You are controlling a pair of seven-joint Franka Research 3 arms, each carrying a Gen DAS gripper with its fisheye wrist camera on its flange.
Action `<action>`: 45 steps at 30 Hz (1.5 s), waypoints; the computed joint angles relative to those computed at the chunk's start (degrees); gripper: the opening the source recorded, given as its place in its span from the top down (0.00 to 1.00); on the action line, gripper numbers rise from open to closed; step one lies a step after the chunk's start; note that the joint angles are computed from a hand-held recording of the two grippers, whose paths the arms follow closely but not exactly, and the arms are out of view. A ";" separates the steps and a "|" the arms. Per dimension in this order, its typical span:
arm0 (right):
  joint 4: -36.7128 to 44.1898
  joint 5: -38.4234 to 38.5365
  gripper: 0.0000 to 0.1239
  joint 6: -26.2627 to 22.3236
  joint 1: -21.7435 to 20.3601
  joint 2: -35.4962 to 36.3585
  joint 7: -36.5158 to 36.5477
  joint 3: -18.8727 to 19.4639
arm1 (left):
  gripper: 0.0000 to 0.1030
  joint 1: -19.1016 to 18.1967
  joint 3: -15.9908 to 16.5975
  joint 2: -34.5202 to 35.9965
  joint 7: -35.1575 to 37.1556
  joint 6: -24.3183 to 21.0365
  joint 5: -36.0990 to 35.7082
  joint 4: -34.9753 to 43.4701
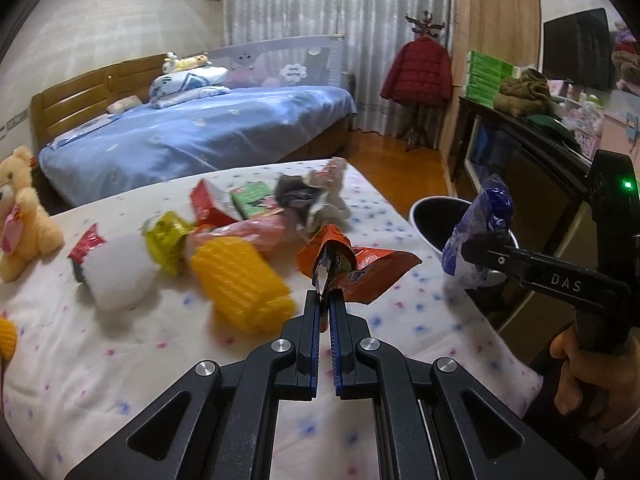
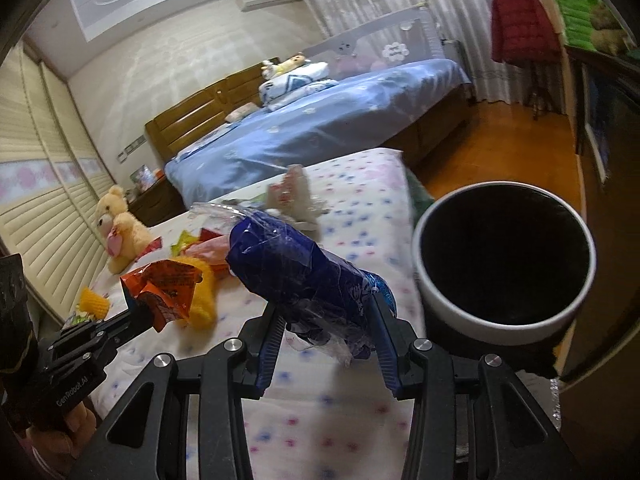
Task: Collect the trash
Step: 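Carry both wrappers over the bin and open both tools to drop them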
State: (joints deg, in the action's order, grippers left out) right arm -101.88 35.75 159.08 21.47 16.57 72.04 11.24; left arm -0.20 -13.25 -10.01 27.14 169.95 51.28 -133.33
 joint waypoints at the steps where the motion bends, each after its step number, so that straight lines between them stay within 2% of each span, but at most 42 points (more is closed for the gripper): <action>1: -0.09 -0.36 0.66 -0.02 0.02 -0.06 0.48 -0.35 | 0.97 -0.49 0.12 1.25 1.15 -0.04 -1.03 1.10; 9: -1.03 -2.64 0.66 0.30 -1.01 -0.60 4.00 -2.31 | 0.97 -3.49 1.54 7.88 5.81 -0.11 -3.91 7.53; 24: 2.76 -9.36 0.66 -2.71 -2.64 2.39 11.63 -4.81 | 0.96 -9.79 5.10 19.66 15.04 -1.93 -10.16 20.01; 45: 10.78 -16.07 0.65 -9.80 -4.58 8.51 20.33 -7.12 | 0.96 -13.25 4.79 34.66 30.03 -8.34 -24.69 39.59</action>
State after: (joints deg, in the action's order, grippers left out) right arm -91.10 19.69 149.28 16.89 25.08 92.36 4.12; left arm -13.45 -8.45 24.64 57.17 161.60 26.59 -93.74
